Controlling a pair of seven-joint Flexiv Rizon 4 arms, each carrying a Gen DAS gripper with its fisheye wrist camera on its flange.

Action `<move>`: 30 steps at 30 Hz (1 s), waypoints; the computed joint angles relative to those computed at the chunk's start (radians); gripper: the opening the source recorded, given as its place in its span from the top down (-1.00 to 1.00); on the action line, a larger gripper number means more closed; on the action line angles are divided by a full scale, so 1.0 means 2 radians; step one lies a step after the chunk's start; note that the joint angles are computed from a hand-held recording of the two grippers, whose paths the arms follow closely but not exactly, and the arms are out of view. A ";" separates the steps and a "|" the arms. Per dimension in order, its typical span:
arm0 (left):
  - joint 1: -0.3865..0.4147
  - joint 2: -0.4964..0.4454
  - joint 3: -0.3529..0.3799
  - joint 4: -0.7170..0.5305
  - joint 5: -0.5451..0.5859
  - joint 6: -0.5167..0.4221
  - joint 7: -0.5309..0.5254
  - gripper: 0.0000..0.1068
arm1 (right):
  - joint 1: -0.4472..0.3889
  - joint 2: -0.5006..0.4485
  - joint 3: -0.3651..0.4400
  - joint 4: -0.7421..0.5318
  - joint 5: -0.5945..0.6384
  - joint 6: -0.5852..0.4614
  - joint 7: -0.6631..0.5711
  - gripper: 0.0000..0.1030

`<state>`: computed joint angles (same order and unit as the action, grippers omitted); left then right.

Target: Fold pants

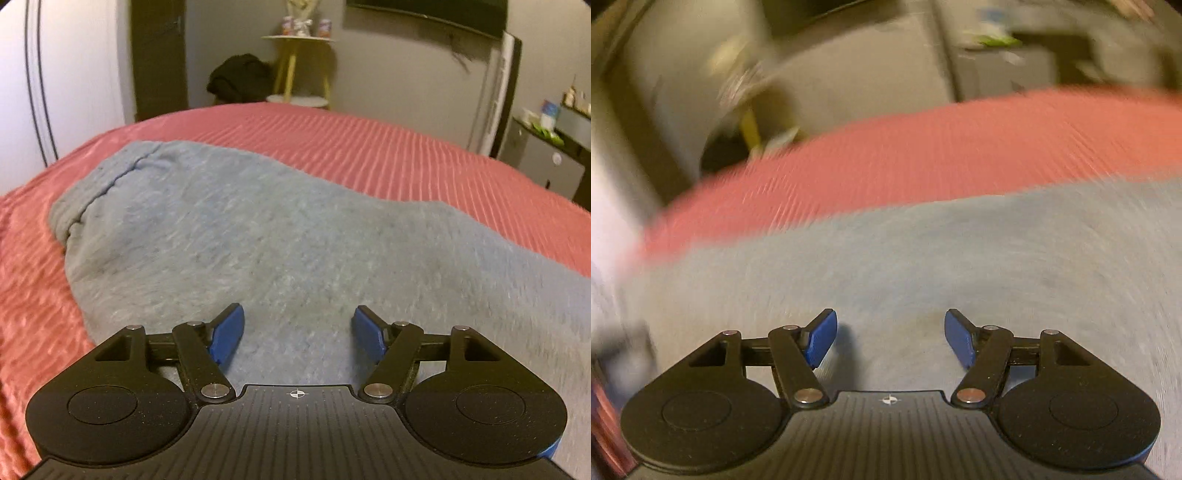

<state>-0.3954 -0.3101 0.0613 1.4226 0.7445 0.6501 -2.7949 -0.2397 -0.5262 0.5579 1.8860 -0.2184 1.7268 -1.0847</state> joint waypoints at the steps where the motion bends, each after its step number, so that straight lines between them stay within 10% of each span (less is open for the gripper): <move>1: -0.001 0.001 0.000 0.001 0.002 -0.001 0.002 -0.38 | -0.024 -0.007 0.021 -0.005 0.032 0.006 -0.002 -0.19; 5: -0.005 0.000 -0.001 -0.003 0.010 -0.016 0.011 -0.40 | -0.145 -0.059 0.099 0.008 0.019 0.075 0.099 0.56; 9: -0.012 0.000 0.000 -0.012 0.020 -0.045 -0.005 -0.40 | -0.201 -0.076 0.120 0.033 0.051 0.147 0.141 0.71; 13: -0.032 -0.001 0.009 -0.029 0.044 -0.074 -0.024 -0.41 | -0.172 -0.060 0.070 0.053 0.121 0.223 0.175 0.71; 16: 0.027 0.021 -0.024 0.026 0.019 0.097 -0.027 -0.50 | -0.123 -0.042 0.024 0.062 0.163 0.241 0.203 0.65; 19: 0.066 0.006 -0.036 0.066 -0.091 0.265 0.055 -0.58 | -0.131 -0.039 0.042 0.073 0.111 0.239 0.199 -0.08; 20: 0.074 -0.001 -0.046 0.069 -0.115 0.287 0.086 -0.58 | -0.162 -0.064 0.072 0.070 0.036 0.244 0.223 -0.38; 24: 0.101 -0.029 -0.083 0.074 -0.204 0.324 0.186 -0.58 | -0.240 -0.176 0.156 0.041 -0.209 0.207 0.324 -0.42; 30: 0.098 -0.050 -0.063 0.082 -0.273 0.358 0.209 -0.58 | -0.209 -0.188 0.122 0.010 -0.196 0.228 0.346 -0.07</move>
<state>-0.2001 -0.4096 -0.0655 1.5869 0.1984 1.3652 -2.3765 -0.6572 -0.9023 0.8029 1.9050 -0.6098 2.1821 -0.3922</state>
